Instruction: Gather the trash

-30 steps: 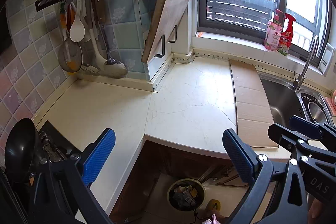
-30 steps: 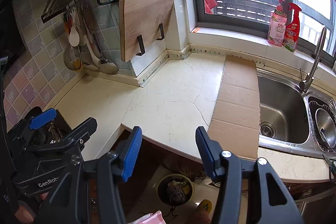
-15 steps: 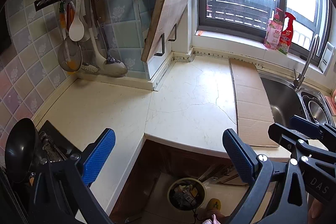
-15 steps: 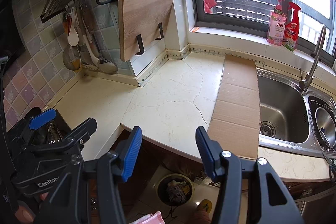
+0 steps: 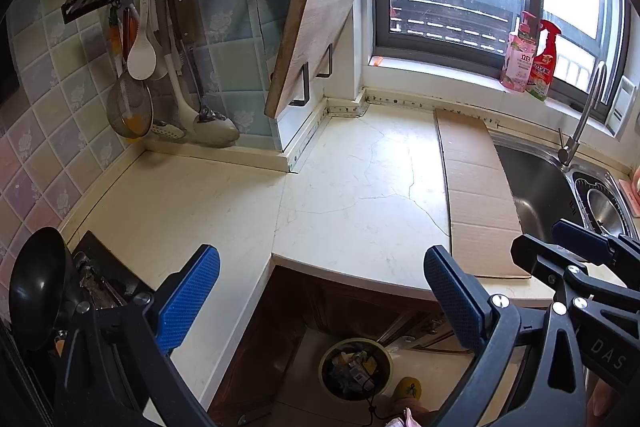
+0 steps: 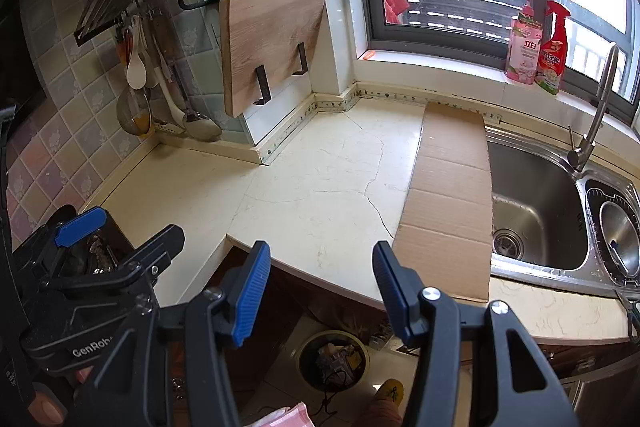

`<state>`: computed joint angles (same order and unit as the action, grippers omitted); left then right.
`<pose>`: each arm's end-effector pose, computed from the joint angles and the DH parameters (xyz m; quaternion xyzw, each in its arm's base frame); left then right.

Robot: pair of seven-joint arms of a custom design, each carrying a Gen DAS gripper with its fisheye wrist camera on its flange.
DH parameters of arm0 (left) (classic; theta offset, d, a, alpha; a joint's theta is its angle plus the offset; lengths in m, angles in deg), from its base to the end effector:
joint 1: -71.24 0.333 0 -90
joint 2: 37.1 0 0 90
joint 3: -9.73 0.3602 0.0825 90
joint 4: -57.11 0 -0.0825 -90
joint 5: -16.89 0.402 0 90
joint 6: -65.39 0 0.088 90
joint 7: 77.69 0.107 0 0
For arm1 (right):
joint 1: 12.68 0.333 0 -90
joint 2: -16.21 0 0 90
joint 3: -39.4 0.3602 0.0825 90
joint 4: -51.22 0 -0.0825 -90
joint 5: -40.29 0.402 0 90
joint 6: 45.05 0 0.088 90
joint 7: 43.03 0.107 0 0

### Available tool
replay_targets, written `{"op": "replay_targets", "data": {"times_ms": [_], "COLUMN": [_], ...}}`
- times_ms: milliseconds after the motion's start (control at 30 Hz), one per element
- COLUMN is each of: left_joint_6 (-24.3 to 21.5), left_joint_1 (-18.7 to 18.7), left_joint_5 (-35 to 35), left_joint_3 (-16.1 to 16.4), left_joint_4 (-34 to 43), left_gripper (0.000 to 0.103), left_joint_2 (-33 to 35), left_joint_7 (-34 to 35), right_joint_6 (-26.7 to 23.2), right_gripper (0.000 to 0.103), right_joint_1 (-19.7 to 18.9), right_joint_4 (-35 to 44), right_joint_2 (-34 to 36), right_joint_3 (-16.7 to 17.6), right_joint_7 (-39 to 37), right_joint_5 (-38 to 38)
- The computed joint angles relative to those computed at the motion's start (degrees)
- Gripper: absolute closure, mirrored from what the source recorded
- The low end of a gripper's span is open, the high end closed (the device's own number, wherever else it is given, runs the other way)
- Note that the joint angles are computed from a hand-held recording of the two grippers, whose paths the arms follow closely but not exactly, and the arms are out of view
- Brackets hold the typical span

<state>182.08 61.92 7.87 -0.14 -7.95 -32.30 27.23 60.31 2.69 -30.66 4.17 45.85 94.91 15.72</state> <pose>0.5653 -0.1972 0.8933 -0.4350 0.8039 -0.3486 0.2076 0.4595 0.1610 0.8893 -0.4856 0.7910 -0.2726 0.2533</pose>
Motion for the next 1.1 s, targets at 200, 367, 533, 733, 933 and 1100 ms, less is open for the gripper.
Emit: {"op": "replay_targets", "data": {"times_ms": [200,367,533,733,933,1100], "left_joint_6": [-0.3,-0.3,-0.9,-1.2,-1.3,-1.9], "left_joint_1": [0.0,0.0,0.0,0.1,0.1,-0.1], "left_joint_5": [0.0,0.3,0.1,-0.2,0.2,0.6], "left_joint_3": [0.0,0.0,0.1,0.1,0.3,0.3], "left_joint_4": [0.2,0.1,1.1,1.6,1.6,2.6], "left_gripper": [0.002,0.002,0.002,0.002,0.002,0.002], "left_joint_2": [0.2,0.1,0.9,1.2,1.4,2.4], "left_joint_7": [0.0,0.0,0.1,0.5,0.1,-0.1], "right_joint_6": [-0.4,-0.5,-0.6,-0.6,-0.4,-0.1], "right_gripper": [0.049,0.049,0.049,0.049,0.049,0.049], "right_joint_1": [0.0,0.1,0.1,0.1,0.0,-0.2], "right_joint_4": [0.2,0.2,0.4,1.0,1.3,1.4], "right_joint_2": [0.2,0.3,0.5,1.2,1.6,2.0], "right_joint_3": [0.2,0.0,-0.1,-0.2,-0.6,-1.0], "right_joint_7": [0.4,0.4,0.3,0.0,-0.7,-1.7], "right_joint_5": [-0.3,0.0,0.0,0.2,0.7,1.5]}}
